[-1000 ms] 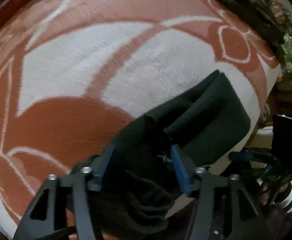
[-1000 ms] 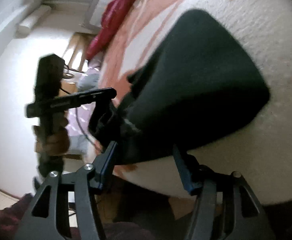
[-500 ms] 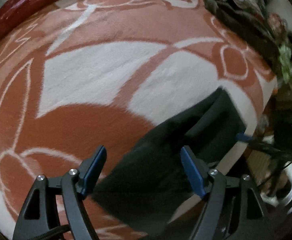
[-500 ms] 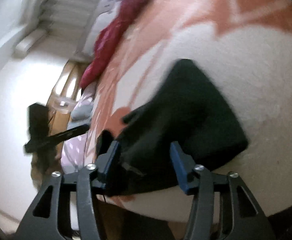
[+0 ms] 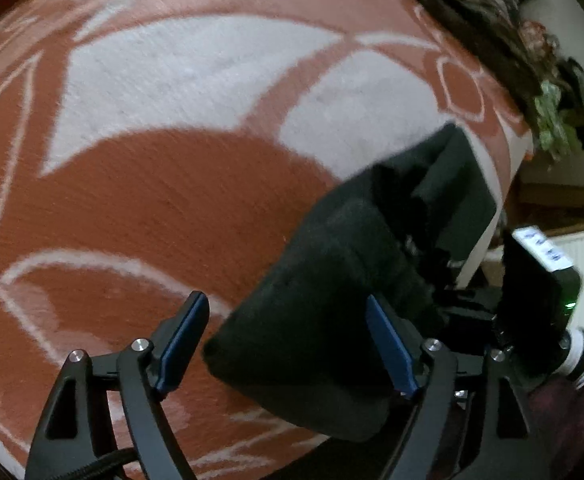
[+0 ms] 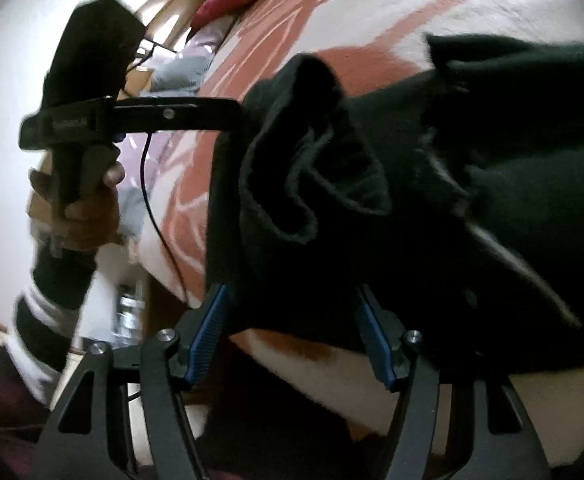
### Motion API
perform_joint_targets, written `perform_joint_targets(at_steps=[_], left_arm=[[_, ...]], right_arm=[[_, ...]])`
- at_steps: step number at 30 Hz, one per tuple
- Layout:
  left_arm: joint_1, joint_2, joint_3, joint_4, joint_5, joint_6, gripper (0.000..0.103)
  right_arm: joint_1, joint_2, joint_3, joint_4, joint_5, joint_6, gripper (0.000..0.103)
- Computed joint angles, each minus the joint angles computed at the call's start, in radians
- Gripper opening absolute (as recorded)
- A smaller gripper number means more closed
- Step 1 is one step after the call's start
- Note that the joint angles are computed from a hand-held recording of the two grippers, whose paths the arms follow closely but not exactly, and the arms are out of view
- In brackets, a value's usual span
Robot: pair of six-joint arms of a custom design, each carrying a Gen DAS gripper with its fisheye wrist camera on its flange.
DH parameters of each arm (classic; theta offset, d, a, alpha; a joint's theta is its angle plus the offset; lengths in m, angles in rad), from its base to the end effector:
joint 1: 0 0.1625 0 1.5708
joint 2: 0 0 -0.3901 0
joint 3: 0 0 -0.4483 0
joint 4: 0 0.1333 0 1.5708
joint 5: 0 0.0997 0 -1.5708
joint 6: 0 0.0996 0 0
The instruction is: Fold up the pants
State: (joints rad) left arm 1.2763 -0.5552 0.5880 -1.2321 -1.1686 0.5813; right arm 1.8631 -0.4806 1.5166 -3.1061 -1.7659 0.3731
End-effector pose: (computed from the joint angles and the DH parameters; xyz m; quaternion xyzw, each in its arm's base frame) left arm -0.0787 -0.8531 0.2318 0.4418 0.8565 0.2072 0.1684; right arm 0.3134 -0.6458 -0.0809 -0.0630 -0.9626 0.2632 0.0089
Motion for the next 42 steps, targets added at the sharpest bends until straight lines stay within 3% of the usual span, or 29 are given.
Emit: perform_joint_targets(at_steps=[2, 3, 4, 5, 6, 11, 17, 23, 27, 30, 32, 35, 37, 39, 41, 42], left_arm=[[0.004, -0.039, 0.092, -0.064, 0.022, -0.001, 0.076], [0.005, -0.055, 0.123, -0.091, 0.02, 0.006, 0.062], [0.003, -0.076, 0.158, -0.122, 0.018, 0.017, 0.057], [0.001, -0.1, 0.191, -0.154, 0.01, 0.028, 0.05], [-0.001, -0.112, 0.203, -0.165, 0.0, 0.029, 0.044], [-0.029, -0.191, 0.259, -0.204, -0.075, 0.05, 0.04], [-0.095, -0.254, 0.351, -0.264, -0.19, 0.013, 0.037], [-0.183, -0.245, 0.508, -0.386, -0.225, -0.021, 0.037], [-0.224, -0.201, 0.603, -0.475, -0.148, -0.074, 0.04], [-0.235, -0.173, 0.657, -0.53, -0.059, -0.122, 0.05], [-0.235, -0.175, 0.664, -0.547, -0.061, -0.148, 0.06], [-0.233, -0.185, 0.641, -0.522, -0.069, -0.169, 0.061], [-0.229, -0.209, 0.635, -0.546, -0.084, -0.17, 0.06], [-0.216, -0.242, 0.625, -0.575, -0.118, -0.188, 0.072], [-0.193, -0.275, 0.623, -0.619, -0.136, -0.224, 0.083], [-0.181, -0.296, 0.634, -0.647, -0.129, -0.25, 0.083]], right_arm=[[0.0, 0.009, -0.002, -0.025, -0.009, -0.003, 0.065], [-0.003, 0.013, -0.006, -0.039, -0.004, 0.005, 0.06], [-0.003, 0.017, -0.009, -0.058, -0.007, 0.012, 0.05], [-0.004, 0.017, -0.01, -0.074, 0.002, 0.012, 0.026], [-0.008, 0.009, 0.006, -0.096, 0.028, 0.008, 0.023], [0.009, -0.018, 0.047, -0.202, 0.071, -0.024, 0.023], [0.012, -0.118, 0.205, -0.404, 0.092, -0.033, 0.023], [0.0, -0.208, 0.399, -0.671, -0.005, 0.018, 0.023], [-0.022, -0.247, 0.526, -0.81, -0.111, 0.058, 0.023], [-0.052, -0.258, 0.589, -0.788, -0.167, 0.136, 0.023], [-0.084, -0.255, 0.624, -0.807, -0.123, 0.18, 0.025], [-0.102, -0.261, 0.665, -0.868, -0.063, 0.199, 0.026], [-0.09, -0.28, 0.684, -0.874, -0.06, 0.185, 0.035], [-0.094, -0.33, 0.731, -0.891, -0.068, 0.16, 0.051], [-0.074, -0.335, 0.736, -0.933, -0.097, 0.149, 0.057], [-0.067, -0.346, 0.743, -0.956, -0.119, 0.14, 0.06]])
